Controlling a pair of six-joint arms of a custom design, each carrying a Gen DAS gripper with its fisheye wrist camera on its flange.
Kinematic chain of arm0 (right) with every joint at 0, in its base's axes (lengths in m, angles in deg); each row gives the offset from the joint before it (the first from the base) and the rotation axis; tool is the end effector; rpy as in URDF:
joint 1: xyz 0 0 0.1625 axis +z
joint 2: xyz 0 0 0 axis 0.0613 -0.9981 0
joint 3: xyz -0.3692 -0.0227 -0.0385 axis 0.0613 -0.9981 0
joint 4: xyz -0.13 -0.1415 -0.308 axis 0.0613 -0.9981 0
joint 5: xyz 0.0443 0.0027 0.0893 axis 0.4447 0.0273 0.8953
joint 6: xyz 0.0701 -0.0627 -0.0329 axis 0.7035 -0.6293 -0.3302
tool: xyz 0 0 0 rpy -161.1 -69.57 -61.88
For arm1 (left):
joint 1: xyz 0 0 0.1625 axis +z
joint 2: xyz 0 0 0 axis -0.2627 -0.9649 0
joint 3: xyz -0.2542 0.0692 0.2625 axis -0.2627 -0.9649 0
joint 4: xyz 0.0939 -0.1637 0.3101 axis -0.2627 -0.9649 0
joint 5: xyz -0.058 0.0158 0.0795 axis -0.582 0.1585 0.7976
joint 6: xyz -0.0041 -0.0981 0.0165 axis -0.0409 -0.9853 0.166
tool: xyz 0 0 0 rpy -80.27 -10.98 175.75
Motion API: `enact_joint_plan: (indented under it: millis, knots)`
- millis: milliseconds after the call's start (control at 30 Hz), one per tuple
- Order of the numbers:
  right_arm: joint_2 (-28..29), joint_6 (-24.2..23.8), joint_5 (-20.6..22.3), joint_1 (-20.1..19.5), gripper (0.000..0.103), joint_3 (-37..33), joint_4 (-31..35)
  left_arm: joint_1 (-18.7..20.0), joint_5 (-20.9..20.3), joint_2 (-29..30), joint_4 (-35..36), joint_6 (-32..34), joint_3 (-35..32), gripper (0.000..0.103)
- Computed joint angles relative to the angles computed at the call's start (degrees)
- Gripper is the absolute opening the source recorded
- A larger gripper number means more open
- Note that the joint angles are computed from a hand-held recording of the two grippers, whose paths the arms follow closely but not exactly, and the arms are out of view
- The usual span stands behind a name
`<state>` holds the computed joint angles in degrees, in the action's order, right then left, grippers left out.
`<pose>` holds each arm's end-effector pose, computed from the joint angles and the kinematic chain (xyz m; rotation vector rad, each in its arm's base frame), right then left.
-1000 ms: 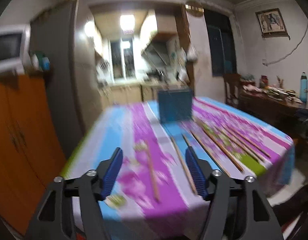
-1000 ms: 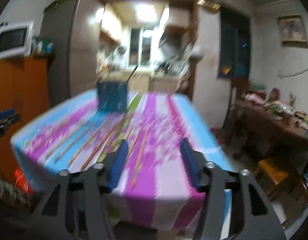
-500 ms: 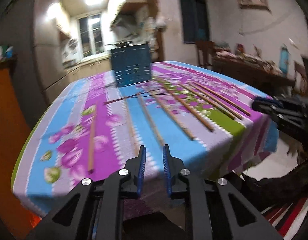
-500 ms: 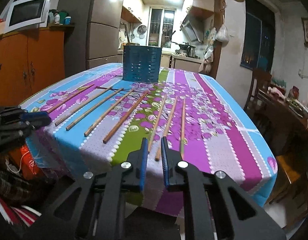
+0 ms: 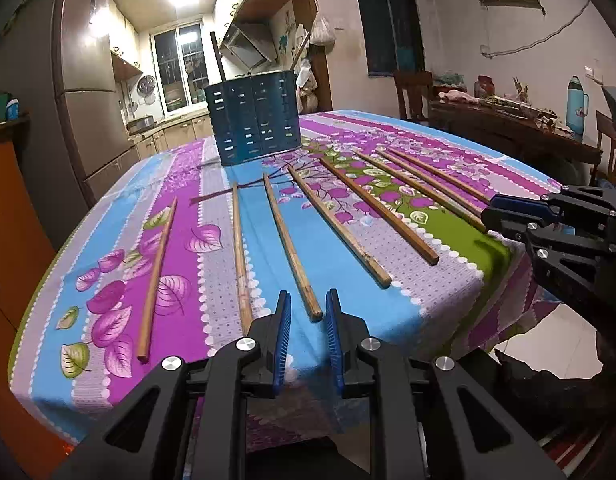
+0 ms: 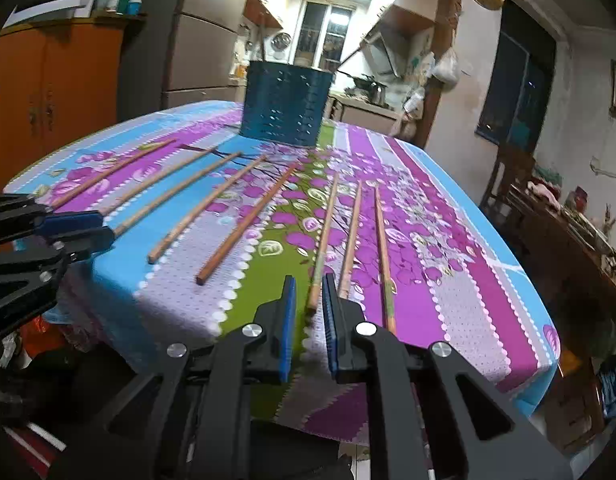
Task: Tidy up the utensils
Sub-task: 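Move both open tools back down to the remaining chopsticks, then close the left tool on a chopstick while the right tool grasps another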
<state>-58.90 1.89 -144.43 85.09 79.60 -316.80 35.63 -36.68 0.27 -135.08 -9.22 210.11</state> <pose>0.1125 -0.3868 0.1413 1.1670 -2.1007 0.9316 -0.2040 -0.3174 0.0181 0.5136 2.0000 -1.0754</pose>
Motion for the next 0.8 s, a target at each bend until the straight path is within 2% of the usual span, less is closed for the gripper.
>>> enact_joint_plan:
  millis: [267, 533, 733, 800]
  knots:
    - [1.17, 1.41, -2.43, 0.83, 0.012, -2.05, 2.19, 0.47, 0.87, 1.80, -3.25, 1.42, -0.32, 0.019]
    - [-0.09, 4.30, -2.93, 0.84, 0.010, -2.71, 6.19, 0.45, 0.64, 3.05, -9.77, 2.75, 1.02, 0.020]
    - [-0.32, 4.62, -2.64, 0.72, 0.006, -2.77, 6.93, 0.51, 0.72, 3.58, -12.62, 3.55, 1.53, 0.019]
    - [-0.47, 5.27, -2.35, 0.62, 0.006, -2.89, 7.42, 0.48, 1.53, 3.37, -10.88, 1.68, 1.72, 0.009]
